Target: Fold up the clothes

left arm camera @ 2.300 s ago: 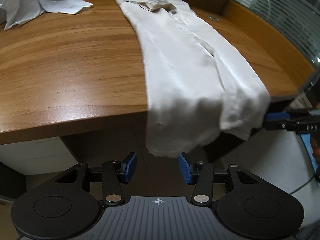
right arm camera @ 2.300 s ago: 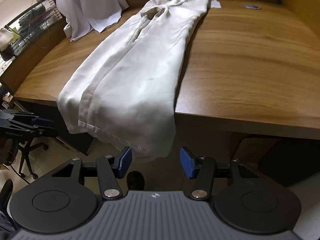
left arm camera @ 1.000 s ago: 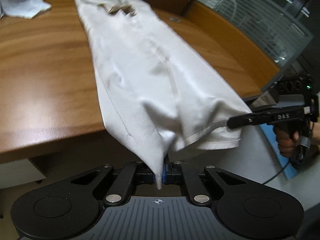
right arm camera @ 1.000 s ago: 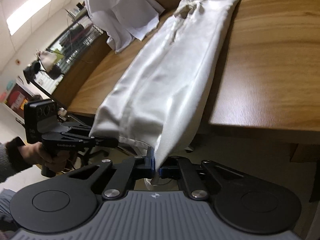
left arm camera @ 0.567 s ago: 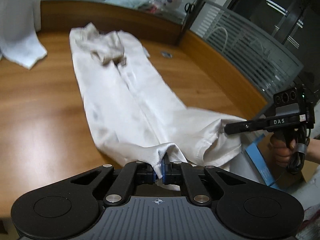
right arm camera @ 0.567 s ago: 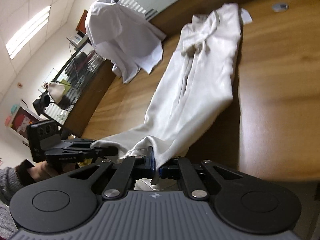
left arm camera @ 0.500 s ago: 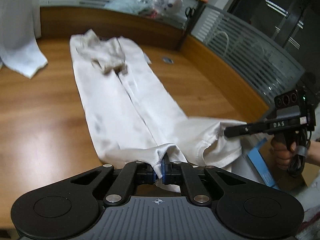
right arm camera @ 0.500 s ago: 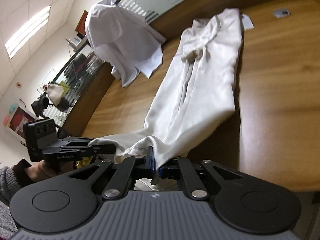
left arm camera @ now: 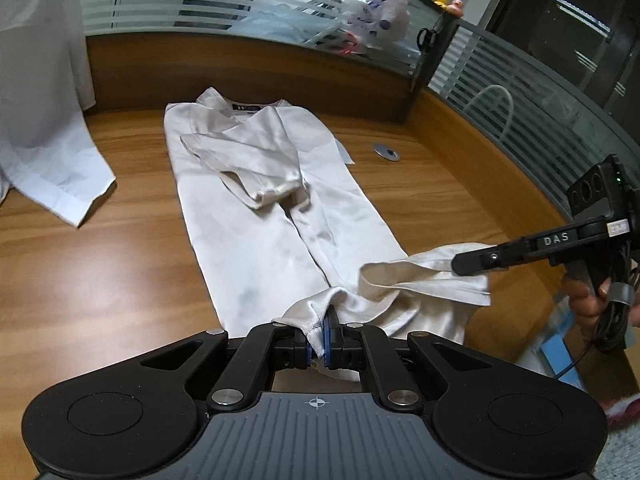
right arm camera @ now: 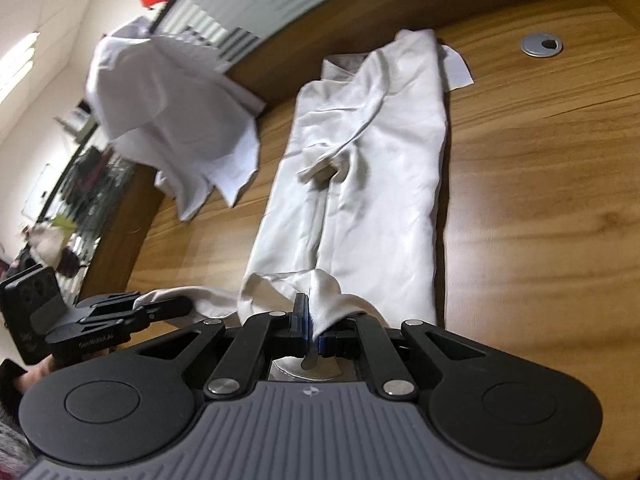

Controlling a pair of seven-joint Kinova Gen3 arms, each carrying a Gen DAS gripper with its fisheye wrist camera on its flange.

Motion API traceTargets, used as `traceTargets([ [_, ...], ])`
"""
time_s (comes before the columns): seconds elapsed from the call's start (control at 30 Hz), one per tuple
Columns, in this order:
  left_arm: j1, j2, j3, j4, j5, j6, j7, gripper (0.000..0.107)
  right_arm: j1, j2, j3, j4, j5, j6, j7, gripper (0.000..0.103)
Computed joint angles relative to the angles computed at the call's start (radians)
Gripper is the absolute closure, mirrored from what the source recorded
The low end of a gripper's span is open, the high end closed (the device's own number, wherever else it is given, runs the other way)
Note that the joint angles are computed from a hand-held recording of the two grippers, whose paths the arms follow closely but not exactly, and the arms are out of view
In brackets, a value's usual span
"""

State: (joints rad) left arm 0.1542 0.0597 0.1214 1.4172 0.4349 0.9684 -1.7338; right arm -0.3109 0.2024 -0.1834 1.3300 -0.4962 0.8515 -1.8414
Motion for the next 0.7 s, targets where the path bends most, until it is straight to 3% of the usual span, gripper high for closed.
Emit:
traceTargets([
  [0.17,-0.044,0.133,0.003,-0.141,0.033,0.080,-0.096,0.100,-0.012,0.115,0.018,-0.142,0.052,0.046,-0.076,0.098],
  [0.43,-0.087,0.307,0.033,-0.346,0.026,0.197,-0.114,0.100,0.013,0.238,0.021,-0.269,0.055,0.088,-0.215,0.098],
  [0.6,-0.114,0.396,0.046,-0.455,0.056,0.277,-0.034,0.097,0.020,0.286,0.025,-0.339,0.073,0.130,-0.291,0.090],
  [0.67,-0.125,0.416,0.049,-0.475,0.073,0.281,0.001,0.091,0.023,0.299,0.026,-0.359,0.077,0.138,-0.317,0.072],
  [0.7,-0.130,0.424,0.050,-0.481,0.081,0.278,0.020,0.087,0.026,0.300,0.025,-0.358,0.077,0.129,-0.325,0.069],
])
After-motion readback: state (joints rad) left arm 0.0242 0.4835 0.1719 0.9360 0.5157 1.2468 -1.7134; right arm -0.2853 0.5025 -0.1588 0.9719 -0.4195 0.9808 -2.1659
